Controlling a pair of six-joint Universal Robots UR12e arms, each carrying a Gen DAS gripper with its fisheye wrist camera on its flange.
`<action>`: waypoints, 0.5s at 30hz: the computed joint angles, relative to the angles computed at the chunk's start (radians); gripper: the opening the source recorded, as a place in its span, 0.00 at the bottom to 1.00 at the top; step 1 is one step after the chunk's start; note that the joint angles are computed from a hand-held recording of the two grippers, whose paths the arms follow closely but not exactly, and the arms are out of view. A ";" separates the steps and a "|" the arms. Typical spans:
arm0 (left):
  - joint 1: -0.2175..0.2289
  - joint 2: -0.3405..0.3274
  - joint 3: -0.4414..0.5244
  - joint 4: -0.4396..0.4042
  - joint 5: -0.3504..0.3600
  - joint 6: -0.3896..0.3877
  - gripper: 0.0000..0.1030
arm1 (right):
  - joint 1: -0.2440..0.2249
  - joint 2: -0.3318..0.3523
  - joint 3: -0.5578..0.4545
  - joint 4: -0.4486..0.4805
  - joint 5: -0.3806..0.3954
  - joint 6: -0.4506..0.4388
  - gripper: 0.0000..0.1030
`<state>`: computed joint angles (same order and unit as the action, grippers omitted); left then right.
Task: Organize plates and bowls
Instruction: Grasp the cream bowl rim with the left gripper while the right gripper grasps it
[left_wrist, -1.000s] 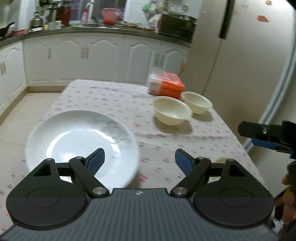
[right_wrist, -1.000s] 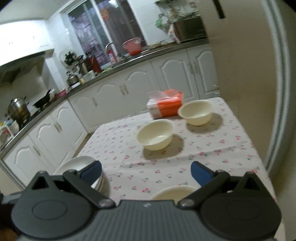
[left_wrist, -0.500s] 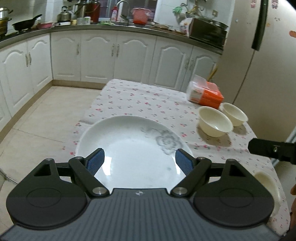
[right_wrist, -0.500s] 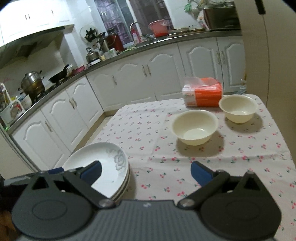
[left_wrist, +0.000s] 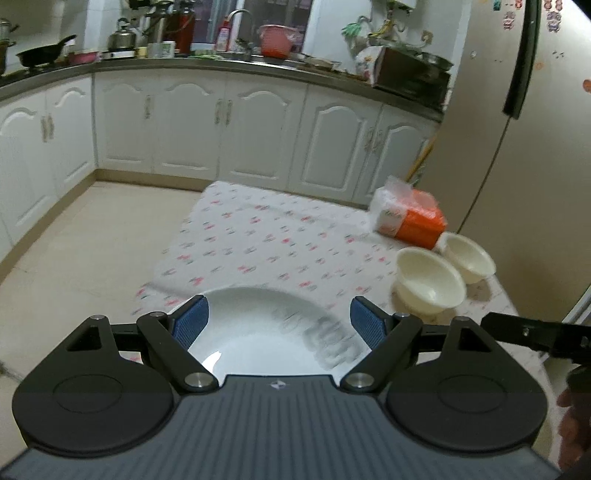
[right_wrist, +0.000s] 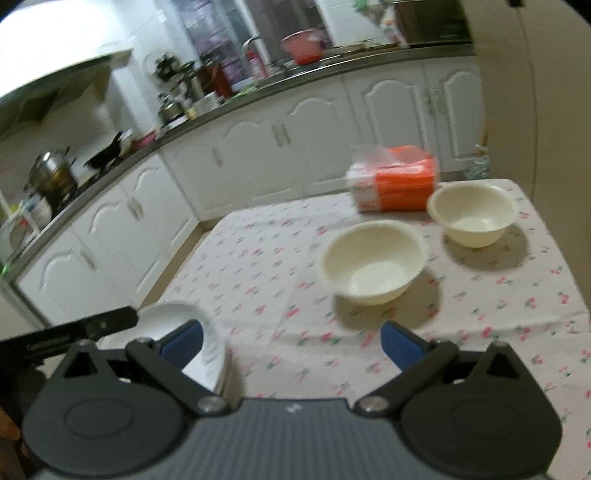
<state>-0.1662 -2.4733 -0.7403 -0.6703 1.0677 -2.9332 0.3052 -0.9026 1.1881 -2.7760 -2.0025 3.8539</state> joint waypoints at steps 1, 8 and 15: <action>-0.003 -0.002 0.003 -0.001 -0.007 0.003 1.00 | -0.007 -0.009 0.015 -0.013 -0.003 0.020 0.99; -0.042 -0.054 0.100 -0.059 -0.038 0.051 0.98 | -0.057 -0.051 0.105 -0.094 0.008 0.135 0.99; -0.080 -0.126 0.233 -0.194 -0.014 0.075 0.83 | -0.105 -0.059 0.149 -0.170 0.107 0.230 0.94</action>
<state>-0.2464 -2.5994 -0.5072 -0.8641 1.0537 -2.8587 0.2005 -0.9617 1.3367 -2.9456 -1.8956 4.0835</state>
